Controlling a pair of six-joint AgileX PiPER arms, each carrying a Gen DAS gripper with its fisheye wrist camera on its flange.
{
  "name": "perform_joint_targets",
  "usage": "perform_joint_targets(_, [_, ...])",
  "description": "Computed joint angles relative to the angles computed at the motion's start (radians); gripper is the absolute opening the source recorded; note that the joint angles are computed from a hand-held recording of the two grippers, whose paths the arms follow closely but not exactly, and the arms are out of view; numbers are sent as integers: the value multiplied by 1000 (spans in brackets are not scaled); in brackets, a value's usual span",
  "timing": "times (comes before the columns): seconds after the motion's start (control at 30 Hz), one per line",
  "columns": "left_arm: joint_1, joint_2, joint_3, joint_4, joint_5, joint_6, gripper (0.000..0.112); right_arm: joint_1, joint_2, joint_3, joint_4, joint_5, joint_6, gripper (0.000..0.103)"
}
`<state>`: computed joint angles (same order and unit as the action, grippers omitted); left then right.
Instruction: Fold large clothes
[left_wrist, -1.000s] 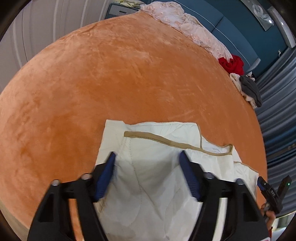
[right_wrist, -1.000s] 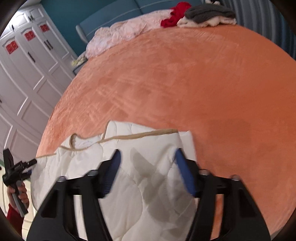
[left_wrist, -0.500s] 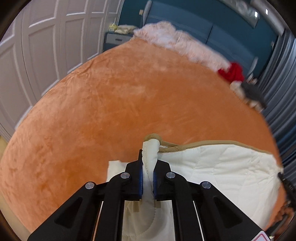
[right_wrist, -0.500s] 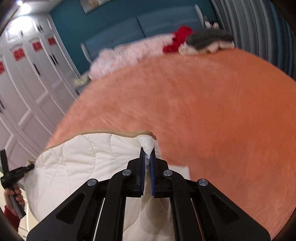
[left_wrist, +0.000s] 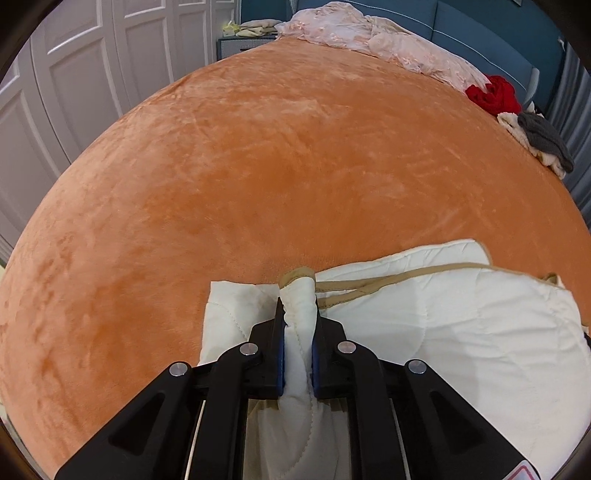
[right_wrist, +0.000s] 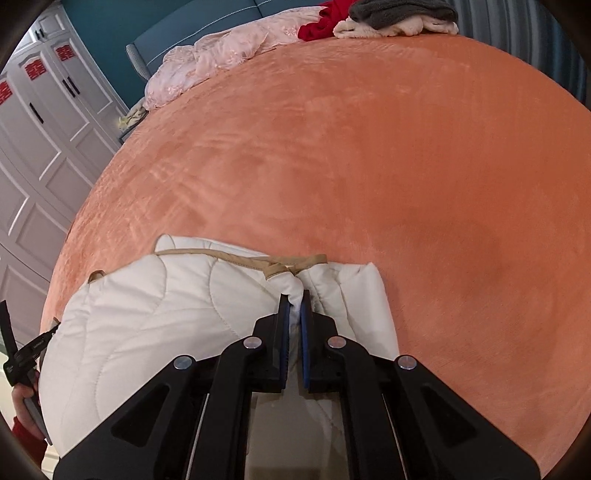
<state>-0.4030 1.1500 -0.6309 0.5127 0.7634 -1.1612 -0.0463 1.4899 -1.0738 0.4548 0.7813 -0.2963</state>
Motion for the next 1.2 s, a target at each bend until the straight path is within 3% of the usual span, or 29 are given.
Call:
perform_joint_targets(0.13, [-26,13,11,50,-6,-71,14,4,-6,23,8,-32,-14,3])
perform_joint_targets(0.23, [-21,-6,13,48,-3,-79,17,-31,-12,21,65,-10,-56,7])
perform_joint_targets(0.3, [1,-33,-10,8,30,-33,25,-39,-46,0,24,12,3,17])
perform_joint_targets(0.33, [-8,-66,-34,5,90,-40,34,-39,-70,-6,-2,13,34,23])
perform_joint_targets(0.37, [-35,-90,-57,28,158,-76,52,-40,-123,-4,-26,3,65,40])
perform_joint_targets(0.4, [-79,-113,-82,68,241,-131,59,-38,-164,-5,-38,-6,82,48])
perform_joint_targets(0.47, [-196,-183,-130,156,365,-234,61,-29,-225,-23,-24,7,67,48])
perform_joint_targets(0.53, [-296,-198,-204,196,399,-269,61,10,-227,-66,6,57,49,45])
perform_joint_targets(0.6, [-340,-146,-273,191,349,-254,61,133,-189,-123,-18,97,76,28])
perform_joint_targets(0.63, [-348,-113,-297,176,307,-234,61,179,-171,-138,-22,101,83,26])
perform_joint_targets(0.7, [-348,-32,-334,118,200,-181,57,305,-110,-178,-46,107,110,10])
perform_joint_targets(0.77, [-333,88,-362,19,81,-93,36,392,-49,-204,-97,99,148,8])
perform_joint_targets(0.87, [-295,238,-385,-120,-16,25,11,461,36,-215,-151,97,186,4])
perform_joint_targets(0.97, [-298,323,-361,-114,-64,2,6,493,88,-196,-223,71,223,3])
perform_joint_targets(1.2, [-232,374,-253,-84,-255,-85,6,461,163,-157,-163,-13,214,0])
